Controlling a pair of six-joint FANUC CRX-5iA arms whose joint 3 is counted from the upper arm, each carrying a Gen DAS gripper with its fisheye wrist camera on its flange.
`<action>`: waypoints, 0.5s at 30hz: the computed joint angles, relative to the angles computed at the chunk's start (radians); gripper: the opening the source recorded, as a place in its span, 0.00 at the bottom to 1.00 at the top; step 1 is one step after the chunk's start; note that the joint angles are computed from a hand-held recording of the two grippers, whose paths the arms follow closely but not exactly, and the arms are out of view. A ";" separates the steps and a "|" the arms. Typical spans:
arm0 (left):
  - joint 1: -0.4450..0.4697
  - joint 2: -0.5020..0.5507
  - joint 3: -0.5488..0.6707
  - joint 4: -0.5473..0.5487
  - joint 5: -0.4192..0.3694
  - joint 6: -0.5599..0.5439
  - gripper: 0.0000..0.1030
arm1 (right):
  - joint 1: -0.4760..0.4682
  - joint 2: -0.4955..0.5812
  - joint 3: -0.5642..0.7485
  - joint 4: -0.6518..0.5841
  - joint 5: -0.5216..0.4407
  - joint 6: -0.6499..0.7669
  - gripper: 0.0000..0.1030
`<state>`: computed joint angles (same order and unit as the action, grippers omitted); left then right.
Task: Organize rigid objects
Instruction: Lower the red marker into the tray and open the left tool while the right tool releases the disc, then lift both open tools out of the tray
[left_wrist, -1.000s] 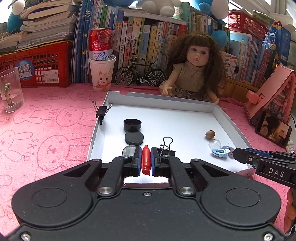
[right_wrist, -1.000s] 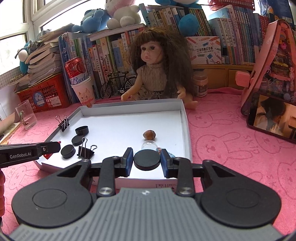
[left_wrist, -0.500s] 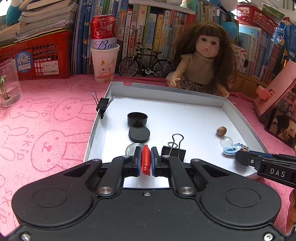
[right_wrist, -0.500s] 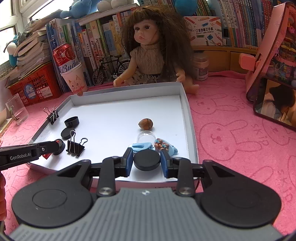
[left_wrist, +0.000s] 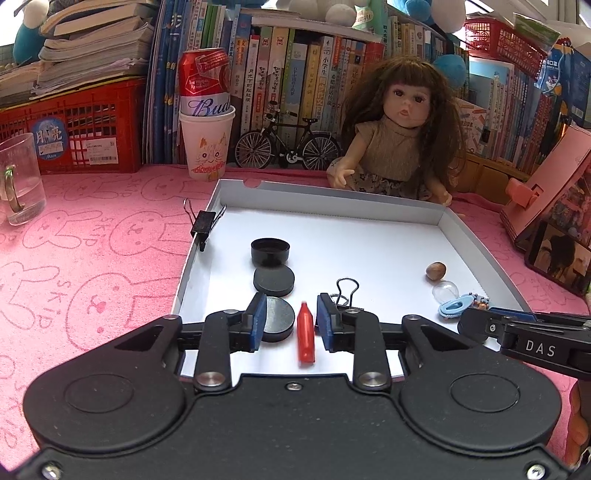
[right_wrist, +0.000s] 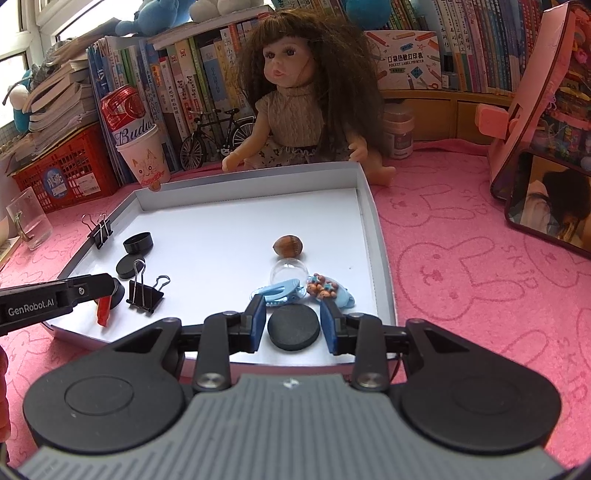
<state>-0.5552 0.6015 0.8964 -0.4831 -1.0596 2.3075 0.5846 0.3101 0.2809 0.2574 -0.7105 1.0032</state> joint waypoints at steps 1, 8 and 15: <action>-0.004 -0.004 -0.004 -0.009 0.003 0.000 0.31 | 0.001 -0.004 -0.007 0.005 0.006 -0.005 0.48; -0.026 -0.038 -0.040 -0.043 0.027 0.013 0.42 | 0.004 -0.026 -0.027 -0.001 0.024 0.004 0.58; -0.035 -0.071 -0.083 -0.038 0.052 0.014 0.45 | 0.018 -0.054 -0.075 0.054 0.056 -0.006 0.65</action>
<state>-0.5905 0.5306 0.8130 -0.5215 -1.0074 2.3211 0.6021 0.2560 0.2060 0.3112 -0.6544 0.9976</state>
